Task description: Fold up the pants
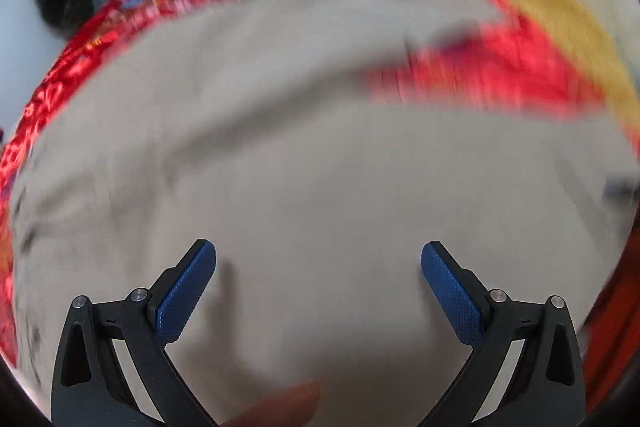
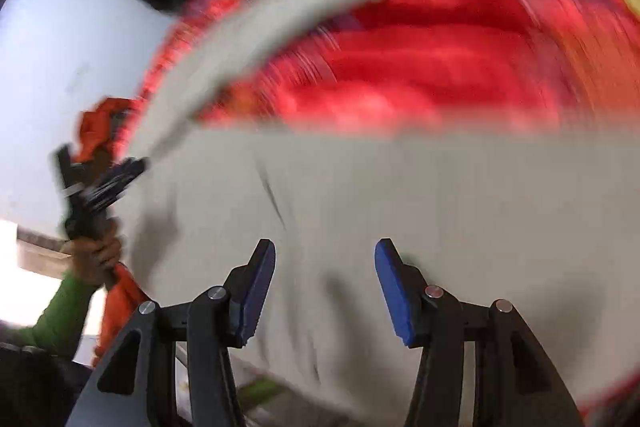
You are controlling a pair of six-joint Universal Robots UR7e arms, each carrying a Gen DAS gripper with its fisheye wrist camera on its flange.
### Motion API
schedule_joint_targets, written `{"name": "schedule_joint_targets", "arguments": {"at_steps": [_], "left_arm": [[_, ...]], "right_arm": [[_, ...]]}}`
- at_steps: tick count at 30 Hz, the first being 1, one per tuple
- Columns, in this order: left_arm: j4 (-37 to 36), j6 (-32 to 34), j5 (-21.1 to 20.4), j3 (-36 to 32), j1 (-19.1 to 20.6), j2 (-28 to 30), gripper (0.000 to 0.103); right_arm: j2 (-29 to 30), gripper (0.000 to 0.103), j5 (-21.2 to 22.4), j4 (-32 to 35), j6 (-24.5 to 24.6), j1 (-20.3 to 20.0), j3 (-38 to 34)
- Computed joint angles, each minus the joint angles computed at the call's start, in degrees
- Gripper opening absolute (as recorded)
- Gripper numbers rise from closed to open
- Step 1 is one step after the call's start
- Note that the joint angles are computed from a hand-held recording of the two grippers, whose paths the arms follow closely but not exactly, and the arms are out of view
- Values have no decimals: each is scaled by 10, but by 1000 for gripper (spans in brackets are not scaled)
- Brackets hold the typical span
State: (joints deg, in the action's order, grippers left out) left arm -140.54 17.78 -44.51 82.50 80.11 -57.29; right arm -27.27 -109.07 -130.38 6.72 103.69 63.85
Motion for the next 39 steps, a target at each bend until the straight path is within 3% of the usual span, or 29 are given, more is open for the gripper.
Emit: {"name": "schedule_joint_targets", "arguments": {"at_steps": [1, 3, 4, 6, 8, 9, 11, 15, 18, 21, 23, 28, 33, 34, 37, 39], "left_arm": [[-7, -9, 7, 29, 7, -16, 103], [-36, -20, -3, 66, 16, -49, 102], [-44, -25, 17, 80, 15, -67, 102], [-46, -39, 48, 92, 13, -89, 103], [-53, -50, 60, 98, 9, -102, 102], [-66, -49, 57, 100, 8, -107, 102], [-79, -49, 44, 92, 9, -104, 102], [-80, -46, 58, 85, 24, -82, 103], [-104, -13, 72, 93, 27, -81, 103], [-90, -22, 68, 93, 31, -90, 103], [-88, -20, 65, 92, 34, -91, 103], [-88, -21, 76, 100, 29, -89, 103], [-20, -73, 92, 81, 15, -97, 102], [-18, -78, 84, 76, 9, -99, 102], [-82, -28, 63, 34, -13, -72, 102], [-145, 24, 41, -38, -23, -17, 103]], "right_arm": [[-28, 47, -21, -40, 14, -9, 49], [-64, 25, -33, -87, 57, -29, 98], [-75, 13, -57, -93, 81, -30, 109], [-81, 13, -134, -85, 101, -18, 107], [-70, 29, -185, -81, 84, 0, 89], [-63, 33, -180, -96, 70, 9, 84], [-42, 35, -127, -134, 38, 27, 71], [49, 35, 4, -140, -67, 61, -9], [115, 35, 8, -72, -102, 70, -87], [134, 32, -92, -27, -91, 56, -117], [89, 29, -100, -63, -56, 25, -63], [15, 1, -212, -83, -14, -16, 0], [-11, 0, -305, -63, 60, -31, 2], [-12, 11, -313, -66, 71, -26, -2], [19, 58, -302, -88, 49, -8, -47], [54, 62, -269, -84, 23, 2, -102]]}}
